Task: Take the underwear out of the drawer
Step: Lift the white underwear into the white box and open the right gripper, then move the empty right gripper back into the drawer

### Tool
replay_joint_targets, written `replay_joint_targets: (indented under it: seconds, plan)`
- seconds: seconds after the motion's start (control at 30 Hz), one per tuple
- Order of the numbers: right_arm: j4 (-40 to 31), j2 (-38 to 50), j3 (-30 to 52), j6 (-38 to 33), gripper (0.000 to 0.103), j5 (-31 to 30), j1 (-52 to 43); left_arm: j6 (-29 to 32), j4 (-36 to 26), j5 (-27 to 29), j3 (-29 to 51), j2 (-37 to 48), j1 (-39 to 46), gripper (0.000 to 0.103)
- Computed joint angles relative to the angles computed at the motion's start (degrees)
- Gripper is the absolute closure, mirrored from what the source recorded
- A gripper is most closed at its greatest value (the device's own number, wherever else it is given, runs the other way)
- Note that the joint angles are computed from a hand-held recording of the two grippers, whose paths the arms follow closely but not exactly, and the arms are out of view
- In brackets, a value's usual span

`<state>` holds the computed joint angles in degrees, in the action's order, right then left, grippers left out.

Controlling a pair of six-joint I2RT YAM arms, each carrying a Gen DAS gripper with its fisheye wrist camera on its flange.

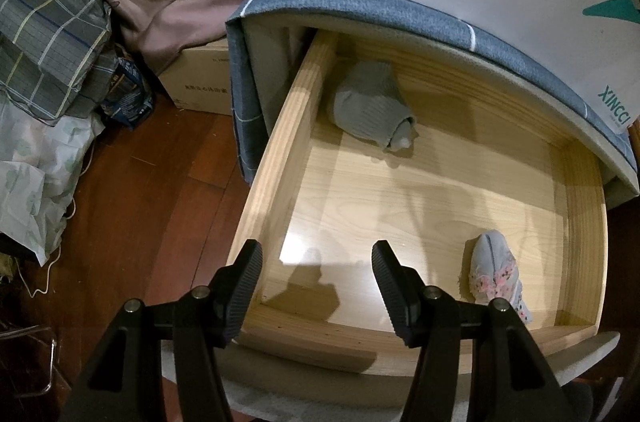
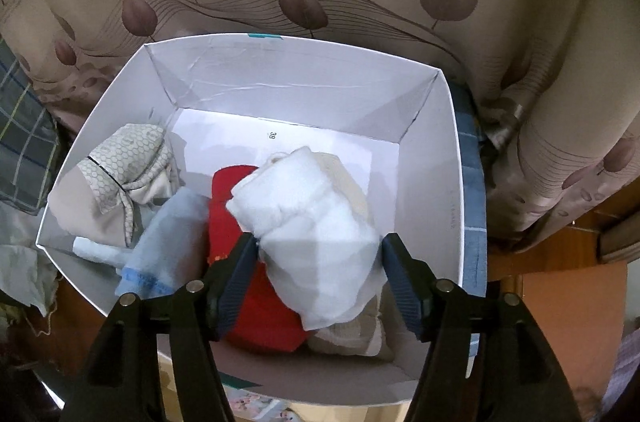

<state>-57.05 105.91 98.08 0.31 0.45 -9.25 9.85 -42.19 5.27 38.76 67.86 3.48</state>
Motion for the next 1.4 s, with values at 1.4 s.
replay_joint_targets:
  seconds: [1.4]
  plan:
    - [13.79, -19.81, -50.55, 0.78, 0.046, -6.88, 7.64, -0.83, 0.86, -3.97, -1.21, -2.11, -3.18, 0.045]
